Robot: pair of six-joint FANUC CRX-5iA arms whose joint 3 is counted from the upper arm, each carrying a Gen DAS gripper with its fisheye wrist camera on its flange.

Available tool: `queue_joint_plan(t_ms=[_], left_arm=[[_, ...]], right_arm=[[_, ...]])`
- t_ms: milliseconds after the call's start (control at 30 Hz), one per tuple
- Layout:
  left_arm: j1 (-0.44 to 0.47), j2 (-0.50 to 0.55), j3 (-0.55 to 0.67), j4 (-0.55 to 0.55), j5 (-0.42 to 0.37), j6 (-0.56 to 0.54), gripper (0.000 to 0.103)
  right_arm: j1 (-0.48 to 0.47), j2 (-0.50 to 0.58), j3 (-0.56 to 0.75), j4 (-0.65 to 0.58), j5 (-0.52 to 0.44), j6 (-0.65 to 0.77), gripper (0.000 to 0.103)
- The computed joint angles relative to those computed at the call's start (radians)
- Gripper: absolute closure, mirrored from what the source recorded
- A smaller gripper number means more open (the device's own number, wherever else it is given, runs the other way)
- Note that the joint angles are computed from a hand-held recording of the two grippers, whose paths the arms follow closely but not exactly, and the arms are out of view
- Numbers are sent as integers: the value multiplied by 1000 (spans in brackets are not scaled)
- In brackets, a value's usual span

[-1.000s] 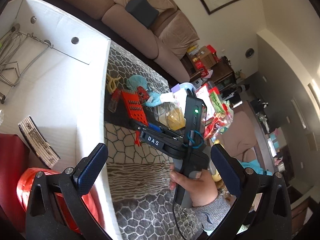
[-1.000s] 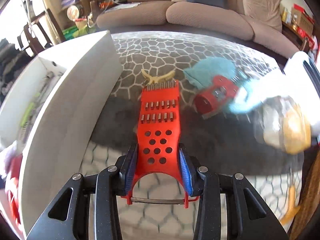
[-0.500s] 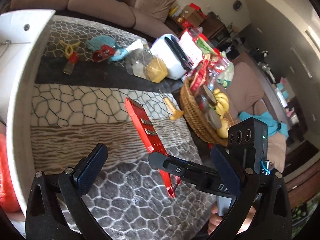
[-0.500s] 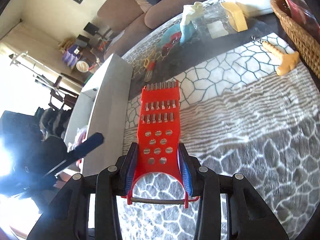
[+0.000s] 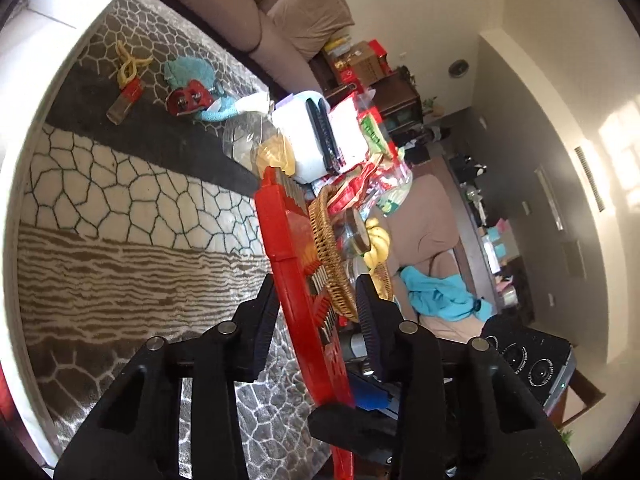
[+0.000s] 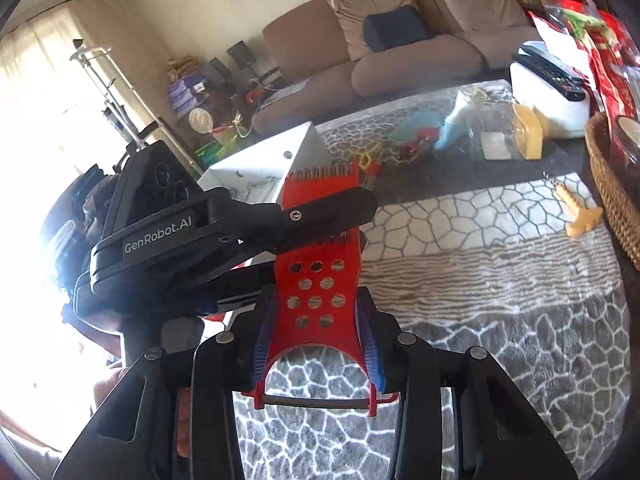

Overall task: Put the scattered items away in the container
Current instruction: 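Lift the red grater and carry it over the white box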

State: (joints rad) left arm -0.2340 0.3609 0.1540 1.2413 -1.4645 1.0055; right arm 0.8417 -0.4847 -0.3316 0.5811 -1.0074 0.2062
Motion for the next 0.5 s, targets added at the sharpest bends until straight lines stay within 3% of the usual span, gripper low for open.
queue_joint_plan(t_ms=[100, 133, 167, 233, 400, 500], left_arm=[[28, 16, 37, 41, 14, -5, 74], [40, 29, 66, 43, 17, 2, 65], [56, 33, 87, 46, 36, 13, 33], [90, 18, 71, 103, 104, -20, 0], [175, 80, 138, 179, 164, 22, 1], [225, 96, 108, 213, 212, 74, 1]], right_arm=[[-48, 64, 71, -44, 45, 95, 63], [-67, 92, 104, -65, 59, 139, 63], [-85, 124, 143, -92, 70, 187, 63], [-124, 194, 229, -150, 85, 283, 63], [-236, 385, 458, -335, 113, 486, 63], [-301, 502, 593, -444, 114, 556, 63]])
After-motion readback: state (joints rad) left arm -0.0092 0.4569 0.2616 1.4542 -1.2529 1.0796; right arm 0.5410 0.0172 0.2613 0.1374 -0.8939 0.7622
